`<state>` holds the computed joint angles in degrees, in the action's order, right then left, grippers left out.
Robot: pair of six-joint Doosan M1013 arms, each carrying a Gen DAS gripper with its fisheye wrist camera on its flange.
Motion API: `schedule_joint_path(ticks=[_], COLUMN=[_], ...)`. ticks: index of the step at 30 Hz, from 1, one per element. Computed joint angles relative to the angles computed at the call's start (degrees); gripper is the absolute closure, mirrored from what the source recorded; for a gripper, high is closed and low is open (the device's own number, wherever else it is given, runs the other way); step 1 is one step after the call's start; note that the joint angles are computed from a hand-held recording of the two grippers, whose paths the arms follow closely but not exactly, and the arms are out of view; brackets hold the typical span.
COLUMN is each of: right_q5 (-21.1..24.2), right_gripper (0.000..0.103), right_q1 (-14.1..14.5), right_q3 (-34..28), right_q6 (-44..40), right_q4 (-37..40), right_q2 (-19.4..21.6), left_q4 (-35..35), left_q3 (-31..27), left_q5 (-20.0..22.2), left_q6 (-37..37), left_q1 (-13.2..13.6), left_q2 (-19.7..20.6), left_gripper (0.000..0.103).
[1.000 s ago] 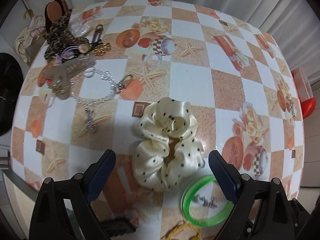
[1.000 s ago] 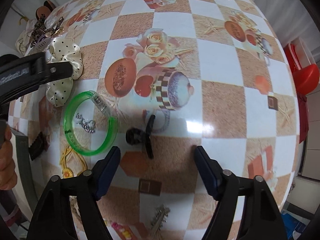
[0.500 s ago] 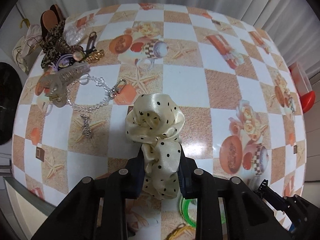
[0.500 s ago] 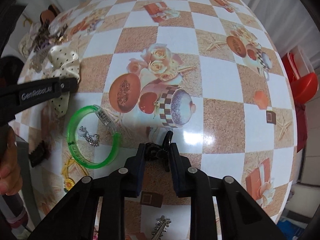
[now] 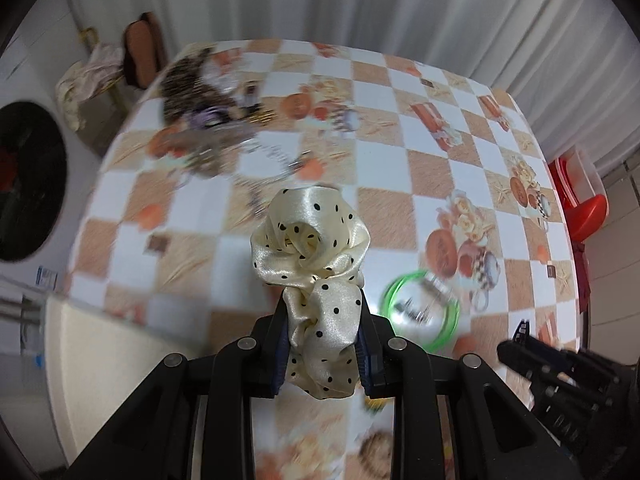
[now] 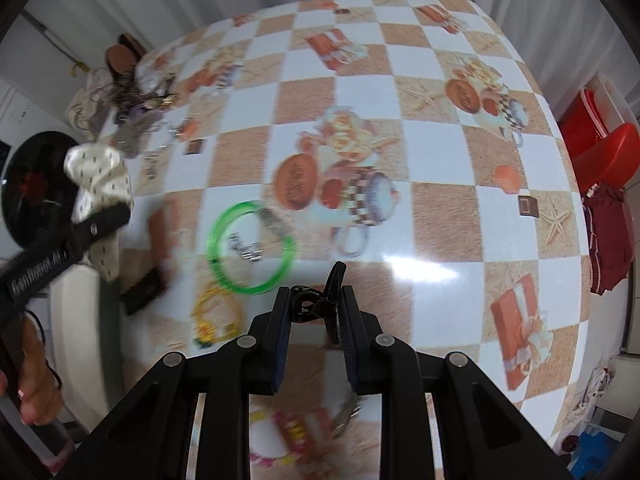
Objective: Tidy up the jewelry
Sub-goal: 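Carry both items into the white tray and open both tools to release them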
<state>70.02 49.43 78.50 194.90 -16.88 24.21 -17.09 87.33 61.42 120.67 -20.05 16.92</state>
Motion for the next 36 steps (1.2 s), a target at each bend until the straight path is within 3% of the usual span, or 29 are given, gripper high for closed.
schedule_joint_path(ticks=[8,17,26,36], right_q5=[-0.79,-0.33,5.31,13.35], right_gripper=[0.078,0.078,0.078,0.078], right_q1=[0.8,-0.8,-2.7,-3.94], right_q3=[-10.41,-27.56,-47.02,-62.37], right_q6=[-6.84,-22.37,-33.84,-37.9], right_q4=[-0.48,3.33,9.37,12.46], right_q2=[5.38,16.03,28.59,38.19], left_q4=[2.87,8.49,10.63,12.43], left_q3=[1.63,1.51,2.17,3.35], left_q5=[-0.06,-1.49,-3.43,-5.68], left_q6=[-2.84,-8.32,-9.96,-10.48], left_q1=[7.81,14.69,16.51,16.65], left_q2=[-2.07,-0.06,1.96,2.74], left_gripper=[0.07,0.07,0.07,0.07])
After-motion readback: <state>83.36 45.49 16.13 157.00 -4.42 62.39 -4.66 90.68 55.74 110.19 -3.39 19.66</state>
